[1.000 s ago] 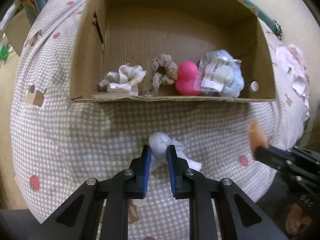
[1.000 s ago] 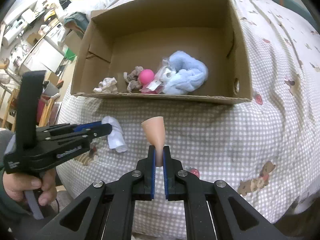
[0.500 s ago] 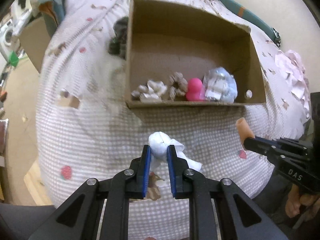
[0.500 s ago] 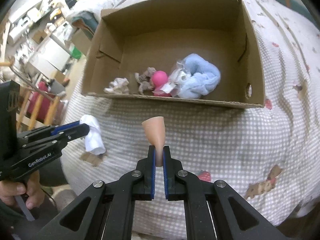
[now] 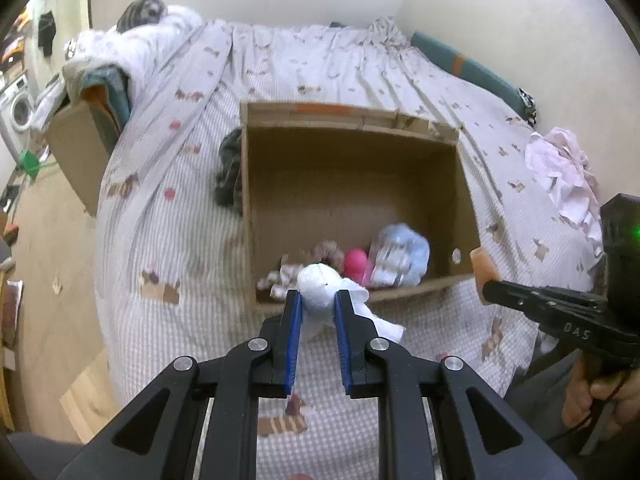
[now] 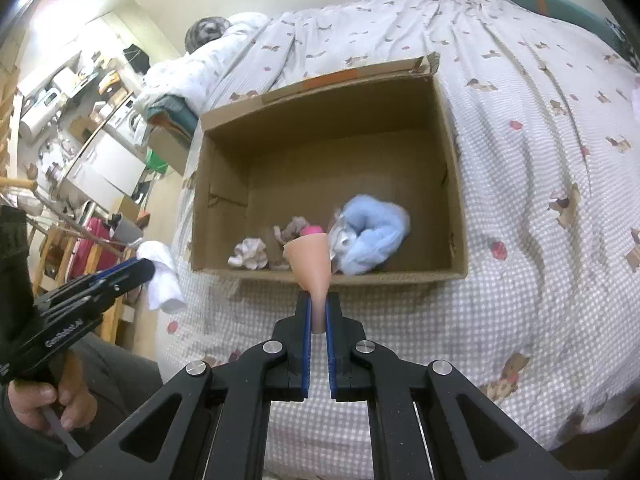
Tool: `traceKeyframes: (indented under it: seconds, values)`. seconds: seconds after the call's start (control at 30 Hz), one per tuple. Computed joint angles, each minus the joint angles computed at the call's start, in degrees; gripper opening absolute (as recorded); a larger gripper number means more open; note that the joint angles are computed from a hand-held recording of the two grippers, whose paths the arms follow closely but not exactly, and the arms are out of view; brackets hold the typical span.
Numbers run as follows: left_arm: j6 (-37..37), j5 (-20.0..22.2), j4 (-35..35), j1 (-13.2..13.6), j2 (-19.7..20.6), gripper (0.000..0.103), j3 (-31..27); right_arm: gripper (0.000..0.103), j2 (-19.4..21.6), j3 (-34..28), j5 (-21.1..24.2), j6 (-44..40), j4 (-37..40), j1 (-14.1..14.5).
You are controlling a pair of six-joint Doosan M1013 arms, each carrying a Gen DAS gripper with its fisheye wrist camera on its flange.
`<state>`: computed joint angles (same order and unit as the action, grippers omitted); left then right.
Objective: Organize soft objects
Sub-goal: 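Carry the tan cylinder and white sock into the box with both tools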
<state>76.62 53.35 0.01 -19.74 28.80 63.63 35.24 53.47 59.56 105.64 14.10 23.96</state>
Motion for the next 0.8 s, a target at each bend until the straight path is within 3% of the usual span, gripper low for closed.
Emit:
traceKeyframes:
  seconds: [0.3,0.4,0.47,0.8]
  values:
    - [1.3,1.0,0.7,0.1,4.0,0.015,-6.8,0.008,2.3,-4.6,-0.1,0.1,-2.6,-0.9]
    - [2.5,0.2,-1.0,0.5,5.2,0.015,-7.8,0.008,1.4,-1.8,-6.2,0.2,-2.0,-1.3]
    - [2.6,-0.9,-1.0,0.5,5.7,0.015,-7.5,0.008,1.2,-0.3,-7.7,2.1,-2.2,-1.5]
    - [2.2,-1.9,-0.1,0.3,7.6,0.016,-6.5,0.008,4.1,-3.1,-0.9,5.0,-7.0,-0.8]
